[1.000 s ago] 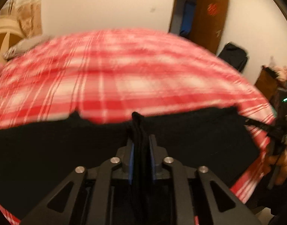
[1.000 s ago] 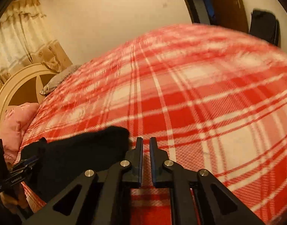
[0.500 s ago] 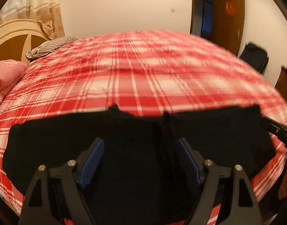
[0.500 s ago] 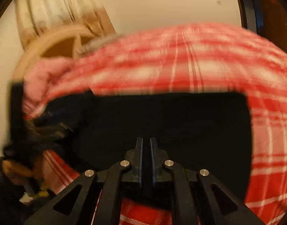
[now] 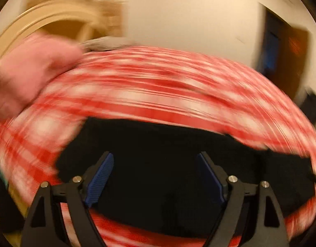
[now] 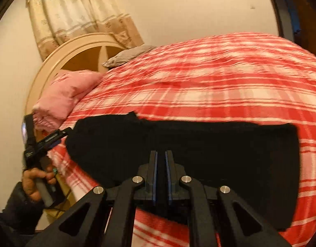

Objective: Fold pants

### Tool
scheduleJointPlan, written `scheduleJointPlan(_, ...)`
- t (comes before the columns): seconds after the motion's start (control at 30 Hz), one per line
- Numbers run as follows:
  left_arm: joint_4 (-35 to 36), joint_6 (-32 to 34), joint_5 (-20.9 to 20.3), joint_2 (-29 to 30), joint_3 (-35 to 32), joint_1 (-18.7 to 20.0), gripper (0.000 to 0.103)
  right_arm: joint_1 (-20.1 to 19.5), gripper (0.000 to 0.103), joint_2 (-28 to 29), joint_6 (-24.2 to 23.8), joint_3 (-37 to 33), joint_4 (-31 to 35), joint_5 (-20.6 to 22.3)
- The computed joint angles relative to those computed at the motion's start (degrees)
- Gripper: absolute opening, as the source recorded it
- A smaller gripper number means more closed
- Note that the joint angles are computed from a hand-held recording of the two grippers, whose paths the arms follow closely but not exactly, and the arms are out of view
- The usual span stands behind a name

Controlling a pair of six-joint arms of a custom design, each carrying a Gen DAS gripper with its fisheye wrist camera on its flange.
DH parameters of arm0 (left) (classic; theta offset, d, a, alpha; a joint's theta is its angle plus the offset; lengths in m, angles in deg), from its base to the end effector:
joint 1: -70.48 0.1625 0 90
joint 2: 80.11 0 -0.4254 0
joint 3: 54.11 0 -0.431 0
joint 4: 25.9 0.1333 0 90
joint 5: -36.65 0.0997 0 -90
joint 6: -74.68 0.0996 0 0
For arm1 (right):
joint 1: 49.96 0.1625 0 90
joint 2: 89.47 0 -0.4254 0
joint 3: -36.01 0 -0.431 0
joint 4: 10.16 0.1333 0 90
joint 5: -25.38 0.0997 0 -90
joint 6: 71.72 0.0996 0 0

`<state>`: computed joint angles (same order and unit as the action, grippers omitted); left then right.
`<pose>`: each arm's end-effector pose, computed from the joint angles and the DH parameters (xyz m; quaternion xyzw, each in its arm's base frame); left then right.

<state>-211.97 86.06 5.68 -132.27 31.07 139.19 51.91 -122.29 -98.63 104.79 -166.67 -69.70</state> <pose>-0.0552 -0.7440 0.3292 -0.0386 0.7843 -0.4896 0.3791 0.2951 -0.7990 0.1052 0.3089 -0.9129 0.2553 0.0768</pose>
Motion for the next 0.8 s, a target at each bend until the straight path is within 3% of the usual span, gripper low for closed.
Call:
scheduleJointPlan(0.1,-4.87,-5.92,2.43,-2.06,1.87,1.97,0.084,0.68,0.008,0.56,-0.53,-0.18,2.14,-0.39)
scheduleJointPlan(0.27,2.86,-19.38,2.86,-4.42,3.85,4.95,0.077,0.94,0.008,0.6,-0.54,0.19,2.13,-1.25)
scheduleJointPlan(0.37,5.38,-23.93,0.29,-5.04,4.54,6.13,0.077,0.73,0.008,0.4,1.22,0.23,1.93,-0.95)
scheduleJointPlan(0.5,4.23,-23.67,-0.34,-4.69,4.61,6.11,0.076,0.65,0.008,0.25,2.23,0.38,1.91,-0.88)
scheduleJointPlan(0.8,2.53,-26.33,-4.09,-7.06,6.96,6.5,0.04,0.02,0.008,-0.99,4.37,1.94,0.03,-0.12)
